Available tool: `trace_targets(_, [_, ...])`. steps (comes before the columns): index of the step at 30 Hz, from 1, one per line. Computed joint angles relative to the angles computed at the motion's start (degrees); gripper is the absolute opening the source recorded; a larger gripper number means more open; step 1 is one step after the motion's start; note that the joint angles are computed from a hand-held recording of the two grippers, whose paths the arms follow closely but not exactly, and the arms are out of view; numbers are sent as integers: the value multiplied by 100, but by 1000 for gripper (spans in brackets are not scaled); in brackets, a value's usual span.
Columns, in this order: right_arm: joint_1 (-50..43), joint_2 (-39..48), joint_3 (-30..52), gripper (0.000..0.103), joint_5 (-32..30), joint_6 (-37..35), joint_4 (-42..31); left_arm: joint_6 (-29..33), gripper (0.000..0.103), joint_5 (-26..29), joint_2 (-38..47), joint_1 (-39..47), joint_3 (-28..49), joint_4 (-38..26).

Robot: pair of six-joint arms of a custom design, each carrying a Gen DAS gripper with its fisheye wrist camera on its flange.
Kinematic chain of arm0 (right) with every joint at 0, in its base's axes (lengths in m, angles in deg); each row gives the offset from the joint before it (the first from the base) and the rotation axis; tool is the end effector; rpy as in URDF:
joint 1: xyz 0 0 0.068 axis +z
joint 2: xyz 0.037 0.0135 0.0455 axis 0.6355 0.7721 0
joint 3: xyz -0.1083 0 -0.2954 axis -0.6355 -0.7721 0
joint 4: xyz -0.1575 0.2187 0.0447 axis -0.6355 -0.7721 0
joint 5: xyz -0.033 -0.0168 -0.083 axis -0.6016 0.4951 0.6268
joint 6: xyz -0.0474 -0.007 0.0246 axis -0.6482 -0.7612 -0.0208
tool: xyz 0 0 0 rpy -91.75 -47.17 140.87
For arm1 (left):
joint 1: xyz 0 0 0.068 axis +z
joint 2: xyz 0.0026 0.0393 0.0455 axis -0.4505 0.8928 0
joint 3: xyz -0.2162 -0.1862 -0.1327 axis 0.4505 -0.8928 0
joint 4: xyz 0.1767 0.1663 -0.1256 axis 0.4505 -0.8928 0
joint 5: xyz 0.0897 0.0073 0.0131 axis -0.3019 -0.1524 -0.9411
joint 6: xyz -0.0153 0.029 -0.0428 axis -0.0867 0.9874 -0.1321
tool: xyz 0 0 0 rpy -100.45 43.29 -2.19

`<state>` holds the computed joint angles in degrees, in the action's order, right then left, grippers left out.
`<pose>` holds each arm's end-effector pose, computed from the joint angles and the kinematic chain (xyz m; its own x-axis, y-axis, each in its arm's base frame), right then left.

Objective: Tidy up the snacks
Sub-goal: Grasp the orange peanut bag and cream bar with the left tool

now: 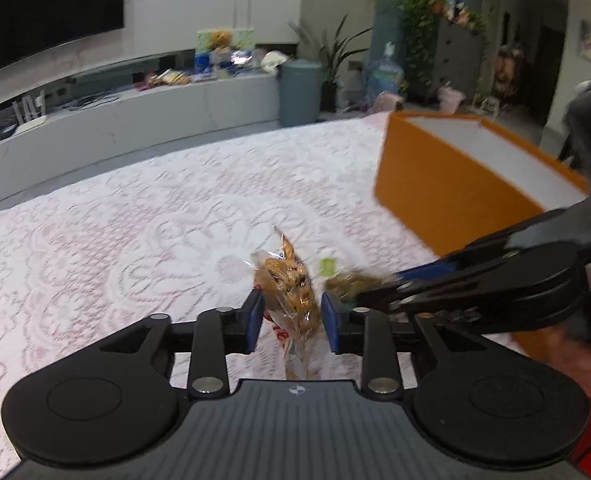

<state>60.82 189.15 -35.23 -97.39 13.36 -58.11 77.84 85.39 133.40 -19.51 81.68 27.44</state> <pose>0.3451 0.1409 0.0925 -0.7634 -0.2061 -0.6122 -0.3850 0.9062 0.1750 0.2365 0.0189 0.0705 -0.6470 0.1376 -0.7500 0.2606 0.9642 -0.0479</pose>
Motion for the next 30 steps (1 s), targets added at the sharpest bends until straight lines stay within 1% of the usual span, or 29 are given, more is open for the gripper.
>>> trace_targets(3, [-16, 1, 4, 29, -17, -8, -6, -64, 36, -356, 394, -62, 129, 108])
trace_targets(5, [-8, 14, 18, 29, -19, -17, -16, -119, 37, -274, 548, 19, 252, -34])
trace_targets(8, [32, 50, 22, 29, 47, -94, 56, -205, 37, -174, 618, 100, 224, 76])
trace_targets(10, [43, 63, 16, 29, 52, -136, 90, -362, 40, -76, 605, 194, 228, 98])
trace_targets(11, [42, 72, 16, 29, 36, -154, 96, -475, 42, 20, 615, 255, 246, 98])
trace_targets(12, [47, 77, 11, 29, 30, -164, 105, -613, 50, 156, 658, 357, 275, 106])
trace_targets(13, [45, 94, 25, 29, 10, -168, 87, -786, 51, 259, 674, 425, 315, 68])
trace_targets(15, [46, 136, 58, 29, -34, -158, 55, -1202, 51, 454, 804, 551, 448, -7])
trace_targets(17, [77, 156, 65, 29, 2, -178, 64, -1617, 51, 457, 948, 585, 543, 66])
trace_targets(20, [110, 158, 56, 29, 48, -231, 86, -1997, 51, 525, 1128, 649, 717, -19])
trace_targets(21, [116, 159, 53, 29, 56, -232, 91, -2142, 53, 577, 1189, 683, 752, 4])
trace_targets(22, [116, 162, 55, 29, 58, -232, 93, -2298, 54, 510, 1224, 676, 798, -39])
trace_targets(24, [114, 163, 45, 29, 56, -245, 106, -2418, 56, 437, 1259, 636, 782, 73])
trace_targets(27, [144, 154, 38, 29, 98, -266, 114, -2323, 62, 151, 1212, 399, 721, 157])
trace_targets(29, [179, 153, 28, 29, 146, -290, 134, -2253, 63, -13, 1160, 241, 711, 101])
trace_targets(30, [199, 156, 27, 29, 175, -295, 144, -2278, 61, -123, 1122, 177, 670, 146])
